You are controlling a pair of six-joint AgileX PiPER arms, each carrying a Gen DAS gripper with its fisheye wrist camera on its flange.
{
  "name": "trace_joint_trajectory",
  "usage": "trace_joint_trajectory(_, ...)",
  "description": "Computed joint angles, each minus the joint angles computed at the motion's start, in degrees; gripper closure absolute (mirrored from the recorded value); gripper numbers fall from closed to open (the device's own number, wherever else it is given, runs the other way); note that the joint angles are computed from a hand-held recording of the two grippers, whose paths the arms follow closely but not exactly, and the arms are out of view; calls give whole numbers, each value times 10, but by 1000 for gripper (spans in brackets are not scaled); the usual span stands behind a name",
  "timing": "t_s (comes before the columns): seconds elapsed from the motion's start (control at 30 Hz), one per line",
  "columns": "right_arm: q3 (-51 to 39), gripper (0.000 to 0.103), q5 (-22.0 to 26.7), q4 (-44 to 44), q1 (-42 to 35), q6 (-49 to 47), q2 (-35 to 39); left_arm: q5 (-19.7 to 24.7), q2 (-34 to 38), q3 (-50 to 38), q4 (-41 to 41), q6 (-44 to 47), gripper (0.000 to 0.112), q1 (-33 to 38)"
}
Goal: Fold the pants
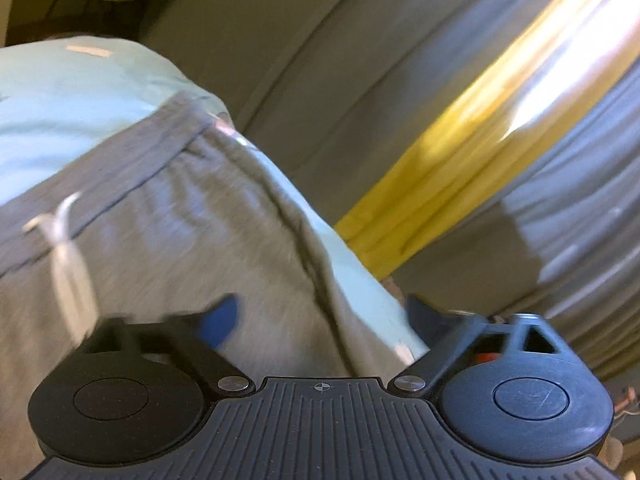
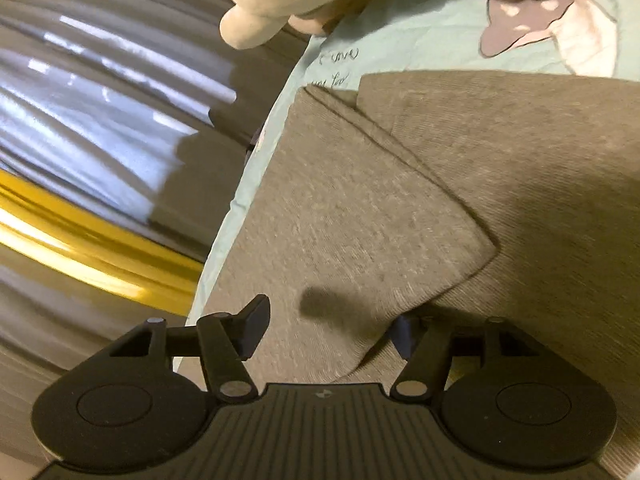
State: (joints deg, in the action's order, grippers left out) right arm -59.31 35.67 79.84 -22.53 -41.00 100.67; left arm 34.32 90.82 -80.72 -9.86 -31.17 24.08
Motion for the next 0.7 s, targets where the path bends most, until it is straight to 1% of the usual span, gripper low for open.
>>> trace_joint_trajectory(0.03, -4, 59, 2, -16, 0, 17, -2, 24, 41, -47, 14, -9, 49, 0)
trace_joint_trajectory(0.07, -13, 69, 9, -29, -4, 23, 2, 52, 81, -95, 27, -18, 50, -2)
trace_joint_trajectory(0.1, -29, 75, 12, -62, -4, 50, 9, 80, 119, -144, 21, -12, 50, 2)
trace_joint_trajectory(0.13, -30, 75, 20, -77, -12, 55, 10, 103, 154, -188, 2, 1, 50, 6)
trace_joint_trajectory(0.17, -39, 75, 28, -89, -16, 63, 14, 121, 185, -228, -23, 18, 44, 11)
trace_joint_trajectory(0.2, -44, 75, 34, -106, -17, 81, 13, 131, 210, -256, -40, 29, 40, 15)
trace_joint_trajectory(0.23, -57, 74, 39, -120, -17, 104, 19, 144, 232, -284, -38, 20, 33, 11)
trace_joint_trajectory(0.27, -65, 70, 44, -128, -17, 121, 24, 164, 255, -316, -26, 4, 26, 5)
trace_joint_trajectory(0.3, -82, 68, 51, -140, -15, 143, 34, 195, 281, -356, -14, -10, 27, -3)
trace_joint_trajectory(0.33, -80, 68, 53, -139, -16, 146, 31, 229, 307, -389, -15, -4, 40, -3)
trace_joint_trajectory(0.37, -85, 70, 48, -147, -11, 155, 32, 244, 321, -399, -9, -5, 70, -9)
trace_joint_trajectory(0.4, -99, 82, 43, -175, -2, 175, 36, 239, 317, -386, 13, -13, 84, -17)
trace_joint_trajectory(0.43, -109, 94, 41, -205, 5, 185, 37, 216, 295, -350, 14, 0, 104, -19)
trace_joint_trajectory(0.47, -121, 98, 40, -237, 10, 198, 38, 172, 259, -293, -5, 6, 104, -15)
trace_joint_trajectory(0.5, -142, 98, 53, -265, 12, 219, 41, 133, 216, -236, -17, 14, 104, -11)
trace_joint_trajectory(0.53, -152, 98, 61, -270, 9, 221, 36, 99, 167, -179, -48, 45, 105, -2)
trace_joint_trajectory(0.6, -154, 98, 78, -238, -9, 171, 10, 27, 53, -64, -84, 81, 105, 8)
trace_joint_trajectory(0.63, -153, 98, 84, -229, -19, 153, -11, 12, -5, -11, -126, 110, 105, 20)
trace_joint_trajectory(0.67, -157, 98, 94, -221, -34, 135, -25, 18, -62, 31, -159, 140, 105, 34)
trace_joint_trajectory(0.7, -159, 98, 109, -212, -54, 122, -45, 36, -119, 68, -190, 175, 105, 51)
